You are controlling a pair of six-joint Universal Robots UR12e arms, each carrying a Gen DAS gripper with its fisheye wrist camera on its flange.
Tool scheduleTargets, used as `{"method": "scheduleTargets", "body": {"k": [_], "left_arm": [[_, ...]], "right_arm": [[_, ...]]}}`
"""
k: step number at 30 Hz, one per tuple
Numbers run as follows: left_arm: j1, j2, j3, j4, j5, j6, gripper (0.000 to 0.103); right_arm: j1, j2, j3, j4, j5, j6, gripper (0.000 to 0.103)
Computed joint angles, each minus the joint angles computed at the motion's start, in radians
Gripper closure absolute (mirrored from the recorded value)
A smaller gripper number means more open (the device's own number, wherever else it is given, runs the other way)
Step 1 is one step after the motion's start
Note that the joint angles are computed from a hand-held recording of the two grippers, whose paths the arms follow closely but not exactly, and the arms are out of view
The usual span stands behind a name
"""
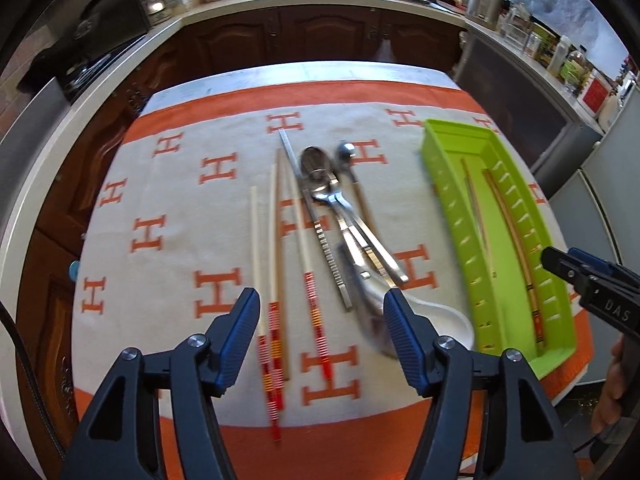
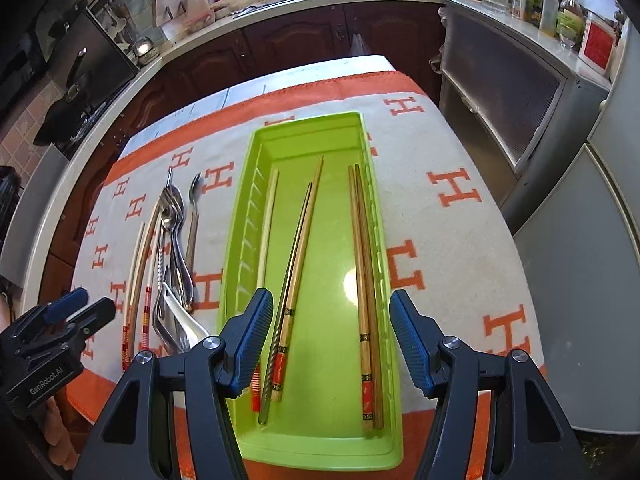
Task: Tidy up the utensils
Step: 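Move the right tool toward the white spoon while the left tool returns to the chopsticks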
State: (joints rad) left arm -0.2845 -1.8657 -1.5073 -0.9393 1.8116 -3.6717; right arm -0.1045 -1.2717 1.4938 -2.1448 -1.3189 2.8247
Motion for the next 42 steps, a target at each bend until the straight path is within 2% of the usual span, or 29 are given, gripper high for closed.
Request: {"method": "scheduleTargets", "body": {"k": [5,12,17,22,27,30,34,36,42], "left_arm": [[0.018,0.036,-0.049,0.022,0.025,-0.047,0.032],[0.033,0.063,-0.096,0.071,0.035,-0.063,0.031],[0.053,0.075,-0.128,0.108,0.011,-0.069,0.031],[0.085,0.079,-0.156,0.148,-0.075,-0.061,0.032],[0.112,0.065,-0.162,0.146,-0.15,-0.05,0.041],[0.12,0.053,-0.159,0.14,-0.181,-0.045,0.049],[0.125,0.031,-0.139,0.094,-0.204,-0.034,0.067],[0.126,0.023,-0.133,0.074,-0.208,-0.039,0.068],[0.105,0.003,-0.113,0.063,-0.147,-0.012,0.068]], "right_arm": [[0.011,-0.012,0.004,0.018,0.011,-0.006,0.041],[0.064,-0.03,0.014,0.016,-0.023,-0.082,0.036],[0.092,-0.017,-0.017,0.087,0.022,-0.094,0.036],[0.129,-0.005,-0.028,0.089,0.013,-0.125,0.039],[0.154,0.016,-0.045,0.097,0.013,-0.144,0.05],[0.165,0.031,-0.055,0.105,0.01,-0.144,0.053],[0.173,0.043,-0.062,0.117,0.012,-0.151,0.055],[0.175,0.046,-0.061,0.117,0.012,-0.155,0.055],[0.18,0.044,-0.048,0.103,0.008,-0.163,0.055]]}}
